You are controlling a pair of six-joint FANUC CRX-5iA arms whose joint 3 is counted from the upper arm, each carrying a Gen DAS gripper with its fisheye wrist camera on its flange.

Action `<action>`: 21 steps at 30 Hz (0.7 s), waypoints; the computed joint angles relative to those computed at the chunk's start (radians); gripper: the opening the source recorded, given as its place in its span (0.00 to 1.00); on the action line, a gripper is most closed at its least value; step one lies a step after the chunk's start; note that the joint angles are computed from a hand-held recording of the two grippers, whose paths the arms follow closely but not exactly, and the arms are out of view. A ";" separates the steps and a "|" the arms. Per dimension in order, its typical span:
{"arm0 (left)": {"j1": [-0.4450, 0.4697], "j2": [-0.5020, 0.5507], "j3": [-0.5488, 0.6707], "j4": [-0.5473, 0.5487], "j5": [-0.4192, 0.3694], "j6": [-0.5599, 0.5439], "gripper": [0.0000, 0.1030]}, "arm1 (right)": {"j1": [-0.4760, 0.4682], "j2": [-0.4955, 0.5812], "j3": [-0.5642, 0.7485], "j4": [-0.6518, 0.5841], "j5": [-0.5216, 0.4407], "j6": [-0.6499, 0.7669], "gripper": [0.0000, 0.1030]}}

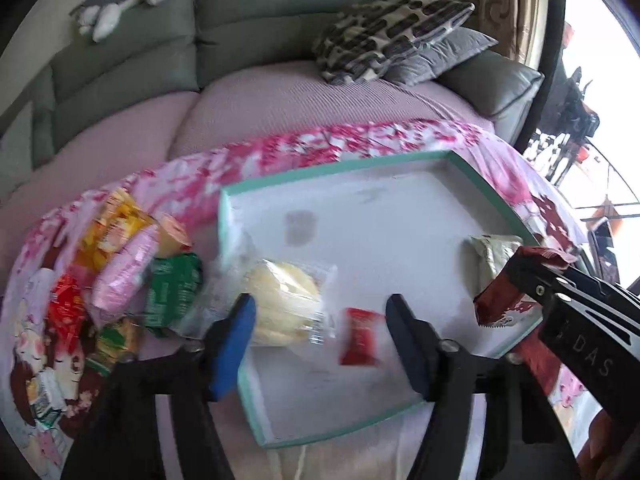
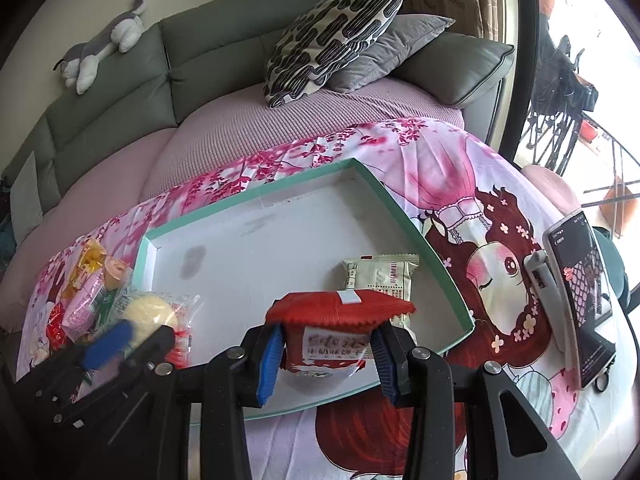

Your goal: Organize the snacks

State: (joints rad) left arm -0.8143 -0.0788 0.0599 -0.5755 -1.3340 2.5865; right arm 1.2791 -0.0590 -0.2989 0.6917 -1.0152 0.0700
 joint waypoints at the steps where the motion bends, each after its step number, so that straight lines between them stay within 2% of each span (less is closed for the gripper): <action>1: -0.005 -0.005 0.002 -0.010 -0.005 0.004 0.67 | -0.001 -0.002 -0.001 0.000 -0.001 -0.004 0.46; 2: -0.006 -0.011 -0.001 -0.015 -0.004 0.008 0.67 | -0.001 -0.004 -0.005 0.006 -0.001 -0.012 0.48; 4: -0.003 -0.018 -0.004 -0.015 -0.011 0.013 0.68 | 0.002 -0.008 -0.010 0.021 -0.007 -0.029 0.62; 6: -0.001 -0.022 -0.004 -0.017 -0.023 0.019 0.68 | 0.002 -0.011 -0.013 0.030 -0.005 -0.039 0.66; 8: 0.000 -0.032 -0.008 -0.025 -0.037 0.036 0.68 | 0.000 -0.009 -0.011 0.029 -0.003 -0.038 0.77; 9: -0.001 -0.036 -0.010 -0.030 -0.042 0.047 0.68 | 0.000 -0.005 -0.008 0.029 -0.009 -0.035 0.86; 12: 0.004 -0.055 -0.025 -0.042 -0.052 0.092 0.69 | -0.001 0.007 0.000 0.031 -0.026 -0.023 0.98; 14: 0.001 -0.063 -0.033 -0.063 -0.069 0.111 0.82 | -0.002 0.012 -0.001 0.036 -0.030 -0.017 1.00; 18: -0.037 -0.063 -0.030 -0.149 -0.132 0.159 0.91 | 0.003 0.020 -0.008 0.066 -0.036 -0.026 1.00; 19: -0.037 -0.071 -0.038 -0.155 -0.133 0.175 0.96 | 0.003 0.019 -0.012 0.073 -0.032 -0.034 1.00; 21: -0.033 -0.096 -0.061 -0.161 -0.112 0.204 0.99 | -0.001 0.015 -0.019 0.078 -0.016 -0.052 1.00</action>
